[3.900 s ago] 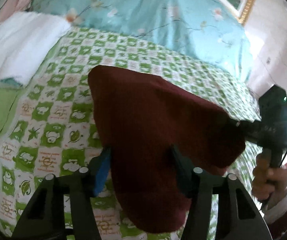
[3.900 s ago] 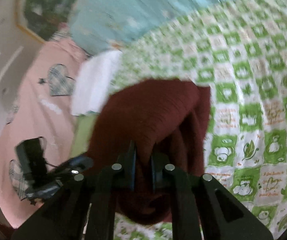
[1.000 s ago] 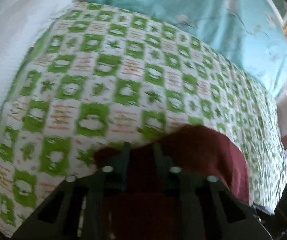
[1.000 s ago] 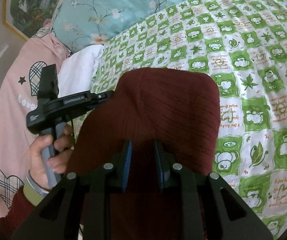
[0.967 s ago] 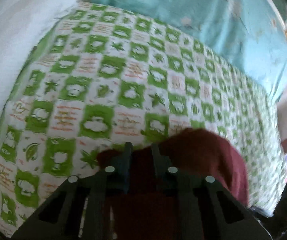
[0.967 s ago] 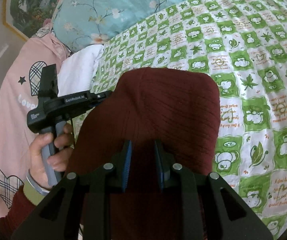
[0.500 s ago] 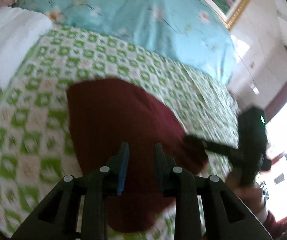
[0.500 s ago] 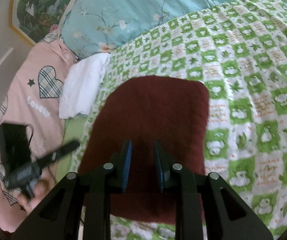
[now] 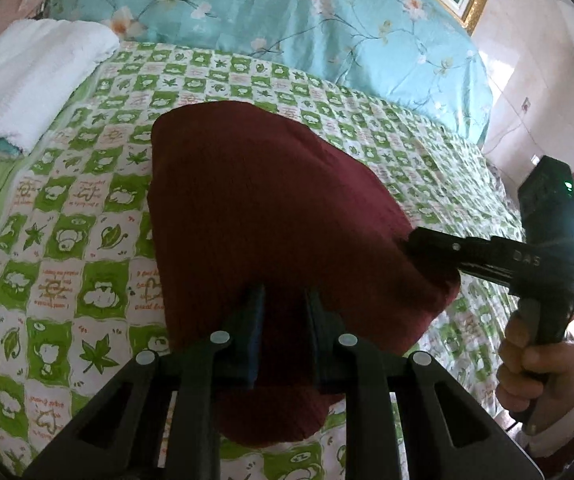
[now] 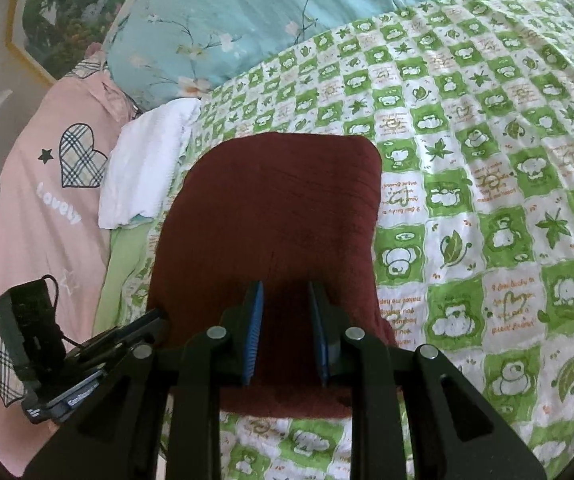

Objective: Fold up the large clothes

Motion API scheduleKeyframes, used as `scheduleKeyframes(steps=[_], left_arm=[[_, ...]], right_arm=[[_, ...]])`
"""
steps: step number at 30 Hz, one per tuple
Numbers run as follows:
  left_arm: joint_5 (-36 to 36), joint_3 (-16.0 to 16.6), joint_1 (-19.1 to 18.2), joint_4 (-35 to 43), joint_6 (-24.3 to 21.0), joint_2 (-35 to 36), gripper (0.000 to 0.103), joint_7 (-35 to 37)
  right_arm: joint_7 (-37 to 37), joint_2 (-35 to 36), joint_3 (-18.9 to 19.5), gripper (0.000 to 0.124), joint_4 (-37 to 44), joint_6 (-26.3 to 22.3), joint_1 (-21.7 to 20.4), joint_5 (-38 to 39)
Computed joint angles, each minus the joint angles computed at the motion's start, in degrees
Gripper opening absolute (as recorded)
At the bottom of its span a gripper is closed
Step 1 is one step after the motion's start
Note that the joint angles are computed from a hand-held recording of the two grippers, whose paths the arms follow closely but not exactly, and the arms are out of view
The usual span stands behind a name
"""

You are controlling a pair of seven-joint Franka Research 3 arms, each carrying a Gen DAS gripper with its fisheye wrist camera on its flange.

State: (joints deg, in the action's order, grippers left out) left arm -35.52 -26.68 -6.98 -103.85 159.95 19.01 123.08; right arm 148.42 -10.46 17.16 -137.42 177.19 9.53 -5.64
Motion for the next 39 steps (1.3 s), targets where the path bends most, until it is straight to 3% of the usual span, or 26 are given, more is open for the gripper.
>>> scheduleKeyframes(steps=[5,8,11,12,13,20,28,33,37,39], left_arm=[[0.0,0.0,-0.1,-1.3,1.2,-0.9,0.019,-0.7],[-1.0,0.2,-0.2,-2.9,1.3,-3.1,0.018,-2.6],[-3.2,0.6,-0.6,-6.7,3.9,-7.0,0.034,-1.6],[-0.3,2.4,-2.3,-8.5,5.5,-8.3,0.046,-4.6],[2.8,4.0,-3.7,-9.6,6.6,-9.2,0.05,-7.8],[18.6,9.7,-7.0,-13.7,7.0,-12.4,0.052,-24.6],[30.8,11.7,-7.5,-17.2,7.5,-15.0,0.066,-35.1],[34.0,11.9,-7.4,-18.6,7.8,-16.1,0.071,-37.4],[36.3,12.3,-7.4,-19.6,8.3,-16.7,0.074,-39.2],[38.3,12.5,-7.5,-20.2,8.6,-17.1,0.076,-40.7]], right_arm=[[-2.8,0.9,-2.6,0.025,-0.9,-0.8,3.9,4.6],[1.0,-0.5,0.5,0.025,-1.8,-0.1,0.5,0.9],[4.4,-3.1,4.3,0.027,-2.4,-0.4,-3.4,-3.1],[4.9,-3.7,5.0,0.028,-2.5,-0.5,-4.1,-3.7],[5.4,-4.3,5.6,0.029,-2.8,-0.4,-4.6,-4.1],[7.3,-7.0,8.9,0.029,-4.2,-1.4,-7.1,-5.1],[8.0,-10.2,9.4,0.03,-6.3,-3.3,-5.8,-5.1],[7.9,-10.7,9.5,0.03,-7.2,-3.8,-4.4,-3.9],[7.9,-10.4,9.5,0.047,-7.6,-3.4,-4.1,-3.3],[8.5,-10.3,10.2,0.047,-7.5,-3.4,-4.9,-3.6]])
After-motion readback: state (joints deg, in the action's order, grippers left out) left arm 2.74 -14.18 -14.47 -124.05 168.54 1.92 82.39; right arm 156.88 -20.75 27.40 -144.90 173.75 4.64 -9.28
